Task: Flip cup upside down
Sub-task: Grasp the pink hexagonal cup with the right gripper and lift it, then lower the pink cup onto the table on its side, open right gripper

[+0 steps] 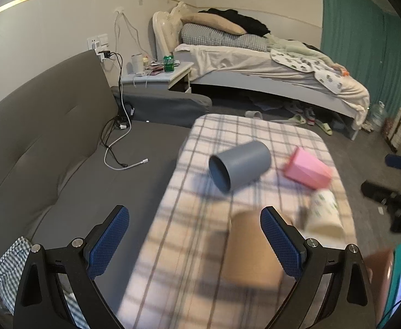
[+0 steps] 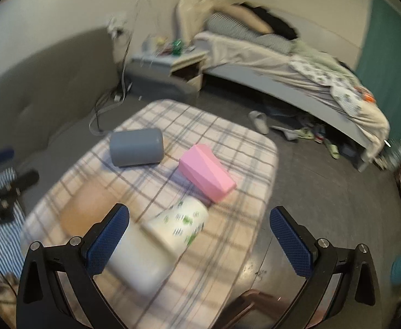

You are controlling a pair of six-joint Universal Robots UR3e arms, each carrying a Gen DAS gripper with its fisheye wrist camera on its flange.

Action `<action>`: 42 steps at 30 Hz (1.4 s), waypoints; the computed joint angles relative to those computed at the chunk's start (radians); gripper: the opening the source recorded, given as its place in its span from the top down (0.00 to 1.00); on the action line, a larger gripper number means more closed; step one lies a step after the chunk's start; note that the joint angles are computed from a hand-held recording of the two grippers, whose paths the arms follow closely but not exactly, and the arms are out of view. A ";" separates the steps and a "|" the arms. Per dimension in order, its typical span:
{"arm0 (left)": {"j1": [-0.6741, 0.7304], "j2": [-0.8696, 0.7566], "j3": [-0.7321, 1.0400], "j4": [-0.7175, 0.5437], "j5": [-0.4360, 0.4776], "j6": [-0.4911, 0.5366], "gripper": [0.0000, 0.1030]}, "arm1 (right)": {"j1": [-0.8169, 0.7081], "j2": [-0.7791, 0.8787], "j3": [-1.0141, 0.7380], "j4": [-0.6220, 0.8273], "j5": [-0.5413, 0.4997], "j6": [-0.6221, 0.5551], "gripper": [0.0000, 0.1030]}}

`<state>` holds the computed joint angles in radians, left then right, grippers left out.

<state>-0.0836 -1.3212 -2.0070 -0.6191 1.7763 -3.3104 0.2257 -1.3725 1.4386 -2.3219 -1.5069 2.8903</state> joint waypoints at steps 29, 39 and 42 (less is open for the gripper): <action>0.015 -0.189 0.184 0.020 -0.008 0.070 0.04 | 0.046 0.573 -0.808 0.377 -0.127 -0.128 0.36; 0.036 0.241 0.178 -0.238 -0.055 0.102 0.04 | 0.169 0.022 -0.589 0.525 -0.217 0.035 0.36; 0.095 0.391 0.153 -0.336 -0.123 0.128 0.04 | 0.267 -0.059 -0.595 0.654 -0.302 0.181 0.36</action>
